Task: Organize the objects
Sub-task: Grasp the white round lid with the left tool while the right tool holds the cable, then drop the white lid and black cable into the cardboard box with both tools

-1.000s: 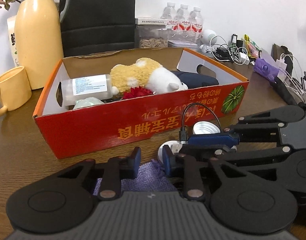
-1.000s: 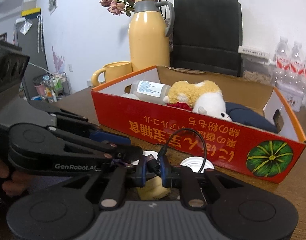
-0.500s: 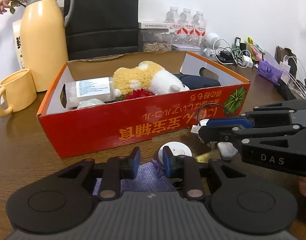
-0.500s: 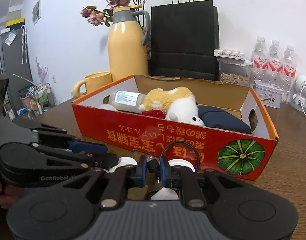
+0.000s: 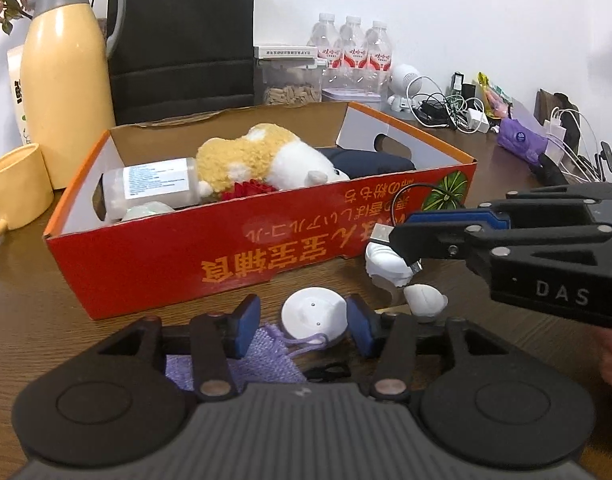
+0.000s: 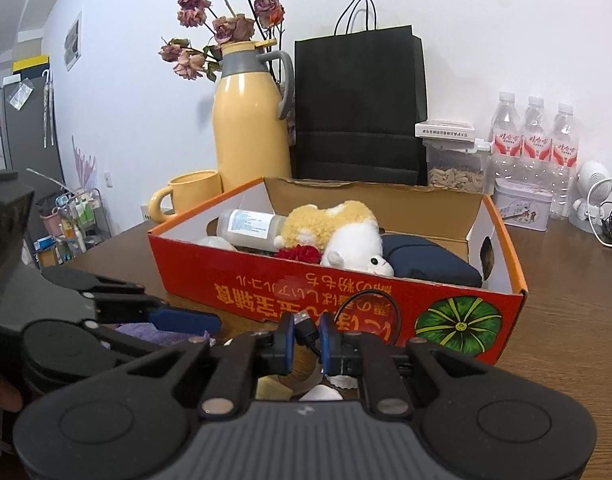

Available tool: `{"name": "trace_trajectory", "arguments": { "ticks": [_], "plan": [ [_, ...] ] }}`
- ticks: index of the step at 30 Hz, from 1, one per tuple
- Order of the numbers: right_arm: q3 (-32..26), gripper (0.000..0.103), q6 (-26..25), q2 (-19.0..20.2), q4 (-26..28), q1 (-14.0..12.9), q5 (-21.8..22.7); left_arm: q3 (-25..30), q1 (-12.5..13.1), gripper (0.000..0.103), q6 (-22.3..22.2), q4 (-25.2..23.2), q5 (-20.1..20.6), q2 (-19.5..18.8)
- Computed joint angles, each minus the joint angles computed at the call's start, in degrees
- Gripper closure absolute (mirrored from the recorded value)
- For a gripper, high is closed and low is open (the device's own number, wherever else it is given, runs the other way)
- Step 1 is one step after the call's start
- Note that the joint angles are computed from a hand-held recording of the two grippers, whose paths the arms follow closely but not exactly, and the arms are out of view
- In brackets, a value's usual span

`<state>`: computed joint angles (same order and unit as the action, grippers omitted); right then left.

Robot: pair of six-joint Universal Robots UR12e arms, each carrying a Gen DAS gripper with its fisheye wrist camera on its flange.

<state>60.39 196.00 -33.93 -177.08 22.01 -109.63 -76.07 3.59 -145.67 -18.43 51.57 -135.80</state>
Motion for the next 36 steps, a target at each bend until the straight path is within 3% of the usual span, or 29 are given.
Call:
{"name": "trace_trajectory", "arguments": {
  "ticks": [3,11,13,15,18,22,26,27,28,30,36],
  "plan": [
    [0.1,0.091,-0.1,0.0,-0.2,0.0,0.0,0.5,-0.2,0.053,-0.2,-1.3,0.3,-0.2],
    [0.0,0.091,-0.4,0.0,-0.4,0.1,-0.1,-0.4,-0.5,0.054,-0.1,0.6,1.2,0.1],
    [0.0,0.091,-0.4,0.0,-0.3,0.1,-0.1,-0.7,-0.5,0.064,0.8,0.6,1.0,0.2],
    [0.0,0.091,-0.4,0.0,-0.2,0.1,-0.2,-1.0,-0.5,0.064,1.4,1.1,0.9,0.4],
    [0.0,0.091,-0.4,0.0,-0.2,0.1,-0.3,-1.7,-0.4,0.083,0.1,4.3,0.8,0.4],
    [0.0,0.091,-0.4,0.0,-0.2,0.1,-0.3,-1.4,-0.1,0.086,-1.6,4.1,0.1,0.3],
    [0.2,0.091,-0.3,-0.1,-0.4,0.1,-0.4,-1.5,-0.1,0.084,-1.5,3.6,0.5,0.4],
    [0.3,0.091,-0.4,-0.2,-0.5,0.1,-0.5,-1.6,-0.2,0.078,-1.4,3.6,1.0,0.5],
    [0.3,0.091,-0.3,-0.2,-0.6,0.1,-0.6,-1.6,-0.1,0.065,-1.1,3.4,0.9,0.6],
    [0.5,0.091,-0.2,-0.3,-0.9,0.1,-0.8,-2.1,0.0,0.055,-0.8,4.1,0.2,0.7],
    [0.8,0.091,-0.1,-0.4,-1.2,0.1,-1.0,-2.3,-0.5,0.055,0.4,4.4,2.1,0.8]
  ]
}}
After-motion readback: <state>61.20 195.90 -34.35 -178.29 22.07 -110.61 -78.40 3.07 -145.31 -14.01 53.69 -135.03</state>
